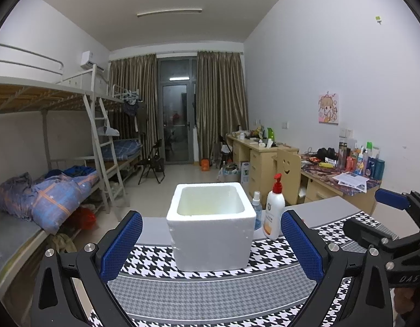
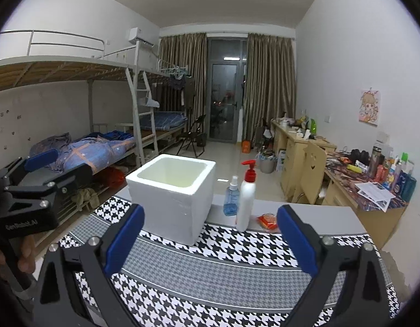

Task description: Organize soft objects

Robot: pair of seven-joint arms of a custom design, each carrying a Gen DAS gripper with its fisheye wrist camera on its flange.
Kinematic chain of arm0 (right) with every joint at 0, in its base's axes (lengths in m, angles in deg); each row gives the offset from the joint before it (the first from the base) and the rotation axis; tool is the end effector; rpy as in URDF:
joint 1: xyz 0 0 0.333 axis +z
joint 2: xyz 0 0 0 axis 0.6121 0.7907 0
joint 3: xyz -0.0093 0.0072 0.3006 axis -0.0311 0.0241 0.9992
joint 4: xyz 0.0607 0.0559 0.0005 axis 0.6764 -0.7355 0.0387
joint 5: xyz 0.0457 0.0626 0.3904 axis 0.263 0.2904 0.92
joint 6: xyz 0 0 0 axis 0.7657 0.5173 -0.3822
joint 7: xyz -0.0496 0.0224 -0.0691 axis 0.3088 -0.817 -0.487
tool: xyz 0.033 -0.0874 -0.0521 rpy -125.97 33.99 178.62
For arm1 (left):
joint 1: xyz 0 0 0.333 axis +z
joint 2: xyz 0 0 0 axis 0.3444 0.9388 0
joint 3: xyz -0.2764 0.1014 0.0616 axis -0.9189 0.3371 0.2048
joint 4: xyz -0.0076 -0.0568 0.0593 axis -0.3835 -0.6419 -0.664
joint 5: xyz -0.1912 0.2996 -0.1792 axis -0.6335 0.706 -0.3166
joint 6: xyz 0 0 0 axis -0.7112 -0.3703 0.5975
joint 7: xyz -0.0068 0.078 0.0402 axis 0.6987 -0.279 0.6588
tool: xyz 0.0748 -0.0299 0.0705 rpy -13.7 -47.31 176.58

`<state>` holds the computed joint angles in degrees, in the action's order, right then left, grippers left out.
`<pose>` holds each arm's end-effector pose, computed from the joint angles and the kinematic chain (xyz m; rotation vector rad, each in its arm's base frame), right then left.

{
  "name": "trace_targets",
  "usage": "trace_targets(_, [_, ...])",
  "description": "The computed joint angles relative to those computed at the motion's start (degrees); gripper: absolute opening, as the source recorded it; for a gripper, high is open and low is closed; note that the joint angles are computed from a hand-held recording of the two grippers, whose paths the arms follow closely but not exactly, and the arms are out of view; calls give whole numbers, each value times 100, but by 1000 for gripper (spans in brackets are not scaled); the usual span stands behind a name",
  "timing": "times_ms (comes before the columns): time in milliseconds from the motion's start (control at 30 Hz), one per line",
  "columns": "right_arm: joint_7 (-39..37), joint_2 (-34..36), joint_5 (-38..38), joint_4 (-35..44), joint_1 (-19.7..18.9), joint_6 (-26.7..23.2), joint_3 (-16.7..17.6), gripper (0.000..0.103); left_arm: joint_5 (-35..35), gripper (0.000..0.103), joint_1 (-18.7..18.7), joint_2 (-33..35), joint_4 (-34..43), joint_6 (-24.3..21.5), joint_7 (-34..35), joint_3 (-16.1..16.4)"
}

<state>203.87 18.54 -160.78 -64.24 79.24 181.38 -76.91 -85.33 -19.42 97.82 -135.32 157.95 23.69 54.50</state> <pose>0.5130 0.4646 0.5468 -1.4093 1.5422 -1.1614 0.6020 -0.3407 0.5691 -1.0600 1.7660 -1.3756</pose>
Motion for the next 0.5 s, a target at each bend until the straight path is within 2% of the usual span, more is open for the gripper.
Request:
trace_targets(67, [129,-19,-206,-120,48,-53,-18,101,5,102,111,-61,-178,180,47,-172])
trace_targets(133, [343,-62,-374,-256,62,-54,-9,101,-15,102,391,-91,-287,292,156,-527])
trace_targets(233, [632,-114,-529,-419,38,-10,36,101,-317,102,189,-85,-404,409,403,-386])
trace_targets(300, [810,-135,-701,-522,86,-197,69,101,-612,102,-94,-38,-459,498,615,-134])
trace_targets(333, [910,-143,-802,-564,113,-303,87,101,-719,102,-140,-18,-474,531,694,-108])
trace_targets(400, [1144,-145,-1028,-647,170,-547,121,101,-866,102,-91,29,-479,561,801,-198])
trace_targets(500, [1408,-155,-1261,-777,198,-755,173,101,-987,102,153,70,-512,630,905,-502])
